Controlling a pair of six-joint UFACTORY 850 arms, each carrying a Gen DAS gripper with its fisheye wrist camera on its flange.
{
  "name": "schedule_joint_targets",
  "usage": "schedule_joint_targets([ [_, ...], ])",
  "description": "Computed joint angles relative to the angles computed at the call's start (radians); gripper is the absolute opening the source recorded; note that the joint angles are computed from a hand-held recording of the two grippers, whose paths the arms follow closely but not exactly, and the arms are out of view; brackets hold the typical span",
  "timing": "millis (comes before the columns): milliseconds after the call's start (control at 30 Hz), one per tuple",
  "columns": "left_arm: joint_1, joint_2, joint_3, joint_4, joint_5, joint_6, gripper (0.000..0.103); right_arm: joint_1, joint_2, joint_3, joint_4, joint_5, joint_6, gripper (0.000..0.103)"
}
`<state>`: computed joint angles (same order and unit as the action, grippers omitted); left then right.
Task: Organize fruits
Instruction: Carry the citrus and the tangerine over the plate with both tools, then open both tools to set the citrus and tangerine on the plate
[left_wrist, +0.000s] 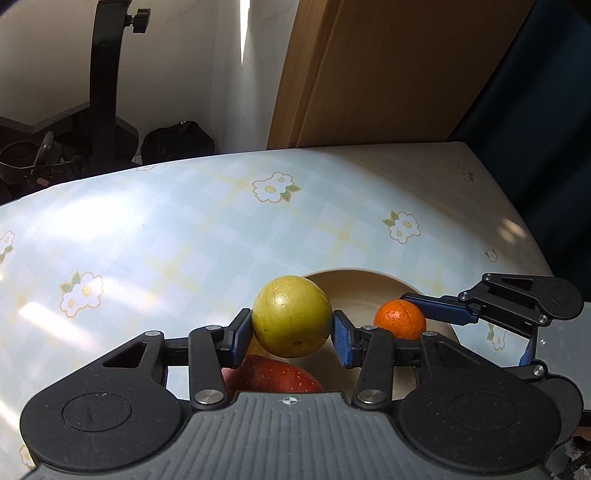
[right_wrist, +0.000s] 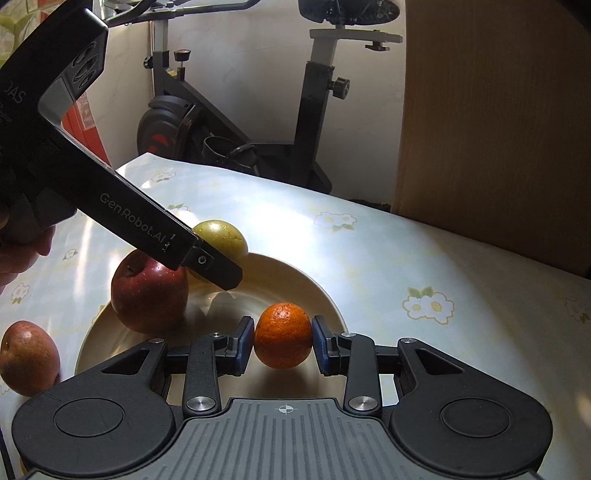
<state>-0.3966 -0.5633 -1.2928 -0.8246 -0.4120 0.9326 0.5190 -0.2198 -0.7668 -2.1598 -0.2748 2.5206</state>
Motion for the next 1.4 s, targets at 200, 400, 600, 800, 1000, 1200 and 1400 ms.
schedule_joint_targets([
  [200, 0.006, -0.004, -0.006, 0.01, -0.04, -0.039, 0.048, -0.003, -0.034, -0.04, 0.029, 0.0, -0.073, 0.031],
  [400, 0.021, -0.005, -0.006, -0.048, -0.071, -0.011, 0.051, 0.005, -0.052, -0.062, 0.073, -0.004, -0.135, 0.031],
  [600, 0.022, 0.019, 0.016, -0.1, -0.049, 0.026, 0.051, 0.023, -0.04, -0.058, 0.174, -0.037, -0.229, 0.033],
  [800, 0.027, 0.08, 0.073, -0.185, -0.008, 0.107, 0.051, 0.052, 0.017, -0.024, 0.267, -0.086, -0.296, 0.035],
  [1000, 0.03, 0.193, 0.186, -0.326, 0.071, 0.276, 0.051, 0.102, 0.095, 0.031, 0.357, -0.148, -0.28, 0.035],
  [1200, 0.057, 0.32, 0.309, -0.517, 0.128, 0.5, 0.051, 0.167, 0.174, 0.098, 0.367, -0.212, -0.154, 0.035],
  [1400, 0.085, 0.443, 0.455, -0.875, 0.202, 0.873, 0.051, 0.239, 0.21, 0.145, 0.38, -0.274, -0.022, 0.036],
])
